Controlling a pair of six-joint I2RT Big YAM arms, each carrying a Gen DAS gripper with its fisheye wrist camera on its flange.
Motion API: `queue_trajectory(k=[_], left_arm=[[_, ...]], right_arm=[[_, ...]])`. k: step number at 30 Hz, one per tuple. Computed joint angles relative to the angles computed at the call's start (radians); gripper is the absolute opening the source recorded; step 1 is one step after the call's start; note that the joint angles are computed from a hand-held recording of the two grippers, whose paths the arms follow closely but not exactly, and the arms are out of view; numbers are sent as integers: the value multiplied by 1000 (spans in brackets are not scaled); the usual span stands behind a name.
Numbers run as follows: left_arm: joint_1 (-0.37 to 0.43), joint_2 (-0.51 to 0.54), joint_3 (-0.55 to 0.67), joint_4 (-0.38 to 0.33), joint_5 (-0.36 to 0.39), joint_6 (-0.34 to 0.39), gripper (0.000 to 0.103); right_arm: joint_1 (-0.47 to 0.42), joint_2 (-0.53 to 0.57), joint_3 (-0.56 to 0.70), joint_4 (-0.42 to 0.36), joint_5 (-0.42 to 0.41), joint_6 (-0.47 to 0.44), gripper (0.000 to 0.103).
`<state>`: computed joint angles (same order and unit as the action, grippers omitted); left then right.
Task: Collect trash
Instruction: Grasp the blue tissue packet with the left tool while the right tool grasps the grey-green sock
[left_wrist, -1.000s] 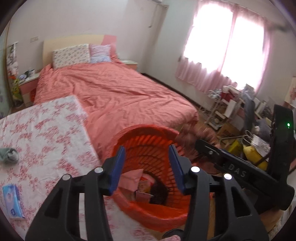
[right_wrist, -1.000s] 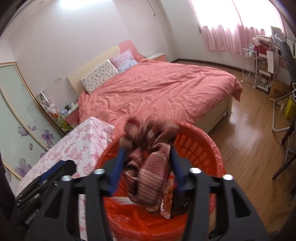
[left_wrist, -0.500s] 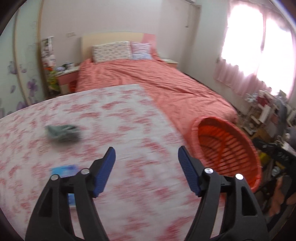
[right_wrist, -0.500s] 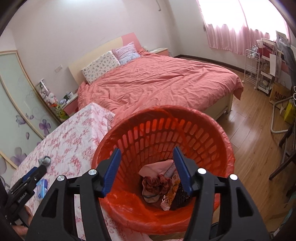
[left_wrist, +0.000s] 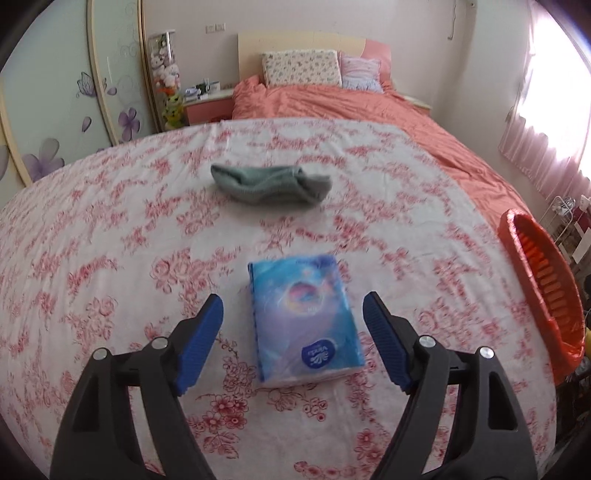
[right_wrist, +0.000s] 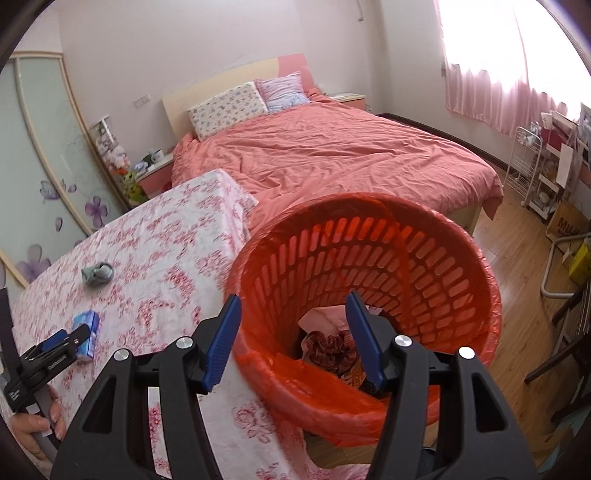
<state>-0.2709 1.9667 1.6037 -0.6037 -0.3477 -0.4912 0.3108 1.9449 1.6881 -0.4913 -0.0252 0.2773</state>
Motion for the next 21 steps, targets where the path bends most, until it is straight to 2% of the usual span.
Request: queue_trajectory(k=[3, 5, 6, 10, 16, 19, 21], left_arm=[[4, 28, 40, -52, 11, -25, 76], [10, 31, 44, -47, 5, -33, 63], [11, 36, 53, -59, -8, -27, 52], [38, 15, 28, -79, -27, -39, 52], [135, -73, -108, -61, -100, -54, 53], [181, -106, -157, -43, -98, -48, 53], [203, -130, -193, -2, -42, -54, 53]], right_arm=[[10, -1, 2, -8, -3, -10, 59], [17, 1, 6, -13, -5, -13, 59], [22, 3, 11, -17, -9, -14, 59], [44, 15, 32, -31, -26, -17, 59], [100, 65, 104, -78, -49, -61, 59], [129, 97, 148, -98, -67, -87, 59], [154, 133, 199, -118, -81, -105, 59]])
